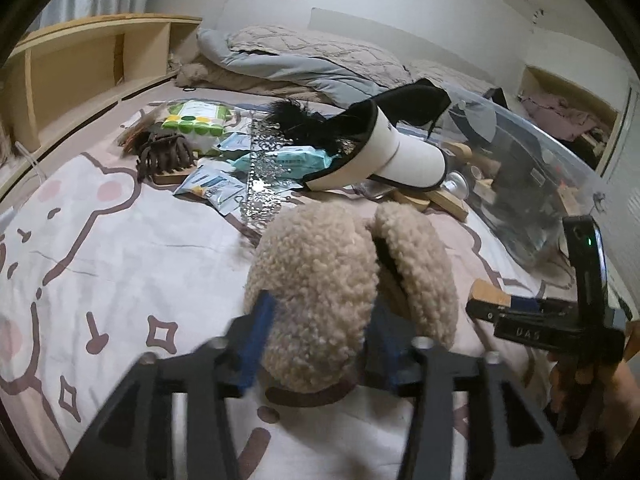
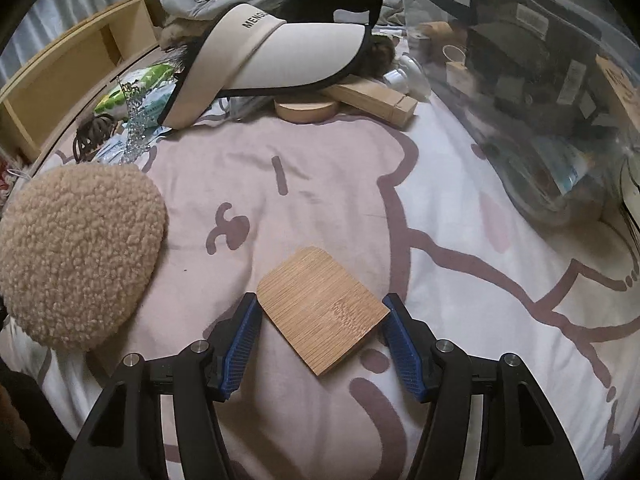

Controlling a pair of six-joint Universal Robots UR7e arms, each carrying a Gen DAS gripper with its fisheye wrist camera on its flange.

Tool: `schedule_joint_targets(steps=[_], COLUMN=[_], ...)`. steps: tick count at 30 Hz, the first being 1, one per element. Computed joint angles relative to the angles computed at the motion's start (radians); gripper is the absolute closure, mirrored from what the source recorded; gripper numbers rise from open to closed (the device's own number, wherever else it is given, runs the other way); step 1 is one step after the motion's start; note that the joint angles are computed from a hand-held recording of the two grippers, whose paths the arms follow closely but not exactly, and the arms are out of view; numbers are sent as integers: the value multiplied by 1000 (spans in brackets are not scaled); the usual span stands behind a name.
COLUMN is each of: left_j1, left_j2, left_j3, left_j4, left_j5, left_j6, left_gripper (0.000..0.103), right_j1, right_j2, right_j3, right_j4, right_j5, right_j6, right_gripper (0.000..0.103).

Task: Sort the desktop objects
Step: 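Lift the earmuff with the left tool while the right tool grasps the square wooden block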

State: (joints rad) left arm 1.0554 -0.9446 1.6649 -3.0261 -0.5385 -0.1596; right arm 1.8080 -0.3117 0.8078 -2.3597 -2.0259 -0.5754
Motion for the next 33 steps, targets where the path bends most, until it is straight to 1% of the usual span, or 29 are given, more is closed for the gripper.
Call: schedule_joint_targets(steps=[1,3,5,6,9,11,14,18,22,23,27,31,33], left_j1=[1,5,9,10,12,12,13,18,25,25,23,24,26], left_j2=[0,-1,2,5,10,10,6,-8,-30,-30,-22,-5,-2], left_j3=[0,-1,-5,-9,-17,-18,-15,-7,4,4,-4,-26,-32], left_j4=[-6,-6,2,10,45,71,60,33,41,44,54,84,92], left_j5=[-1,-5,-1,4,33,69,120,157,137,135,111,102,92], left_j6=[-2,-13,-21,-25,-39,-56,-70,-87,-121,-120,-86,-72,-75], left_gripper=[47,47,47,47,47,47,47,47,45,44,44,44,47], right_j1=[1,0,-3,-4,-7,-11,-18,-23,-22,-22,-17,-14,-13], right_j2=[2,1,-2,-3,-9,-14,-20,-25,-34,-37,-56,-77,-74], right_j3=[2,7,1,-1,-6,-14,-26,-37,-26,-22,24,64,61], right_j4=[-7,-11,16,27,55,82,120,145,137,133,77,18,7], right_j5=[-5,-1,24,32,55,78,115,141,148,148,127,112,95], right_j6=[4,4,15,24,42,63,101,128,121,117,90,43,27], right_gripper=[40,36,25,24,23,23,23,23,23,23,23,23,23])
